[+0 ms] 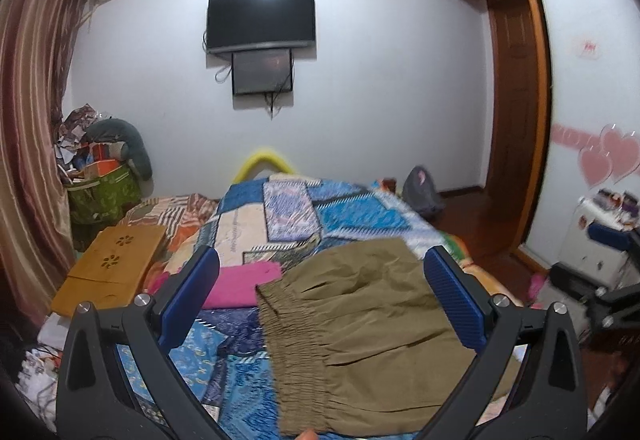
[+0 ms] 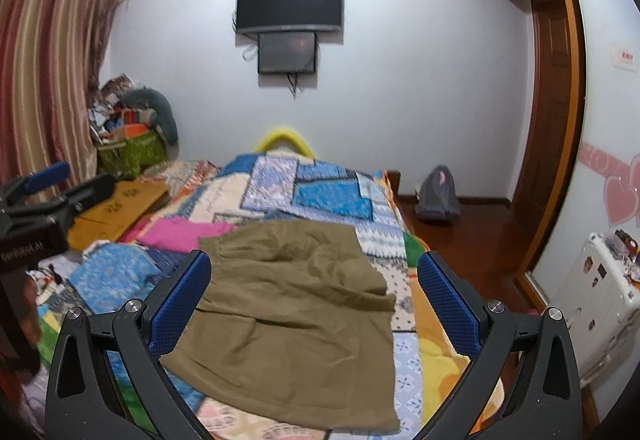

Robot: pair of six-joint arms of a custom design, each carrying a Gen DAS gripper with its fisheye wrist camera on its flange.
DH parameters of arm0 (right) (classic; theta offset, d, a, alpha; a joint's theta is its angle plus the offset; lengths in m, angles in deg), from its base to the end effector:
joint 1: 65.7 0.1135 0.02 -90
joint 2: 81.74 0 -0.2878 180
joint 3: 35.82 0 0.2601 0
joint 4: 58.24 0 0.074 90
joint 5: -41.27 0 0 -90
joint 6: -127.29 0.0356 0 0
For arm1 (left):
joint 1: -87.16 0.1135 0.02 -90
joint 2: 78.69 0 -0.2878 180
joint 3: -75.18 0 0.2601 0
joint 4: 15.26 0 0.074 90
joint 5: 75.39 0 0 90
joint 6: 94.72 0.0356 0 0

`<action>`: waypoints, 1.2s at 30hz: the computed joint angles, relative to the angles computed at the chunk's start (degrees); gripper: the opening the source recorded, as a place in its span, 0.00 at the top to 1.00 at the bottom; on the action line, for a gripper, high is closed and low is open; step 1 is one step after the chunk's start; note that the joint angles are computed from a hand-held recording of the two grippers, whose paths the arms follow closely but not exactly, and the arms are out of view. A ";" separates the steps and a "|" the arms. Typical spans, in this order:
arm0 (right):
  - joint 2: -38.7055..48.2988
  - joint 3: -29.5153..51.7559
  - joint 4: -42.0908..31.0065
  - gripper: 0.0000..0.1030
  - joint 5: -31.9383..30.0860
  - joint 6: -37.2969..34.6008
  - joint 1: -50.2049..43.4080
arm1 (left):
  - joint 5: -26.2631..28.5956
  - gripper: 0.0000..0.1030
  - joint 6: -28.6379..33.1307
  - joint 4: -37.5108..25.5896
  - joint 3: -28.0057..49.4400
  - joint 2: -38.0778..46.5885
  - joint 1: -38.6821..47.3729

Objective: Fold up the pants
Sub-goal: 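Reach the left tool to the waistband while the right tool reaches the hem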

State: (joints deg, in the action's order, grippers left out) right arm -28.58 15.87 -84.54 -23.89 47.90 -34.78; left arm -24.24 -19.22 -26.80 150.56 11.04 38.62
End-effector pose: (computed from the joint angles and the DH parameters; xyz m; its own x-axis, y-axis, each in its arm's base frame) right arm 0.1806 0.0907 0.2876 -0.4200 -0.0568 -0.9057 -0.0713 0.9970 -0.0295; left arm 0.2565 -0.2566 0.2924 -0.3325 0.0818 -0.9396 0.1309 0.9906 0.0399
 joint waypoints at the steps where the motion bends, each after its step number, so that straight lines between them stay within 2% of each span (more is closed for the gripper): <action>1: 0.82 -0.41 1.08 0.00 -0.37 -0.78 -1.43 | 1.27 0.00 0.25 -1.09 1.22 1.34 1.51; 6: 8.12 0.64 5.52 0.00 -3.12 -9.25 -9.23 | 9.10 0.00 0.14 -5.49 8.54 10.04 10.23; 8: 11.03 1.69 7.27 0.00 -3.77 -12.10 -11.52 | 10.55 0.00 0.72 -6.98 11.79 13.76 12.82; 10: 14.86 3.63 9.04 0.00 -7.02 -14.50 -14.47 | 11.64 0.00 1.41 -8.72 15.37 17.77 15.10; 15: 25.04 8.90 12.96 0.00 -12.86 -16.97 -19.25 | 17.00 0.00 2.43 -13.82 26.63 28.65 21.31; 21: 38.27 16.56 16.82 0.00 -19.45 -16.95 -22.84 | 20.55 0.00 4.56 -18.27 39.11 40.72 25.80; 25: 46.51 23.02 16.13 0.01 -24.86 -14.72 -25.62 | 24.86 0.02 4.09 -22.39 47.08 48.11 28.03; 28: 52.88 28.37 14.90 0.02 -28.55 -12.98 -27.44 | 27.89 0.12 3.07 -26.83 54.20 53.70 29.31; 29: 54.43 29.74 14.51 0.02 -29.11 -13.21 -27.80 | 29.01 0.16 2.96 -29.09 57.82 56.24 29.85; 36: 67.63 45.51 5.69 0.04 -30.73 -16.96 -29.07 | 35.32 0.22 2.59 -42.09 81.23 71.36 32.41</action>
State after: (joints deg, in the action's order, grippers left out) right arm 39.05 61.37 -78.85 -54.62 30.94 -63.84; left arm 11.08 -16.63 -68.89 231.79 82.40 71.04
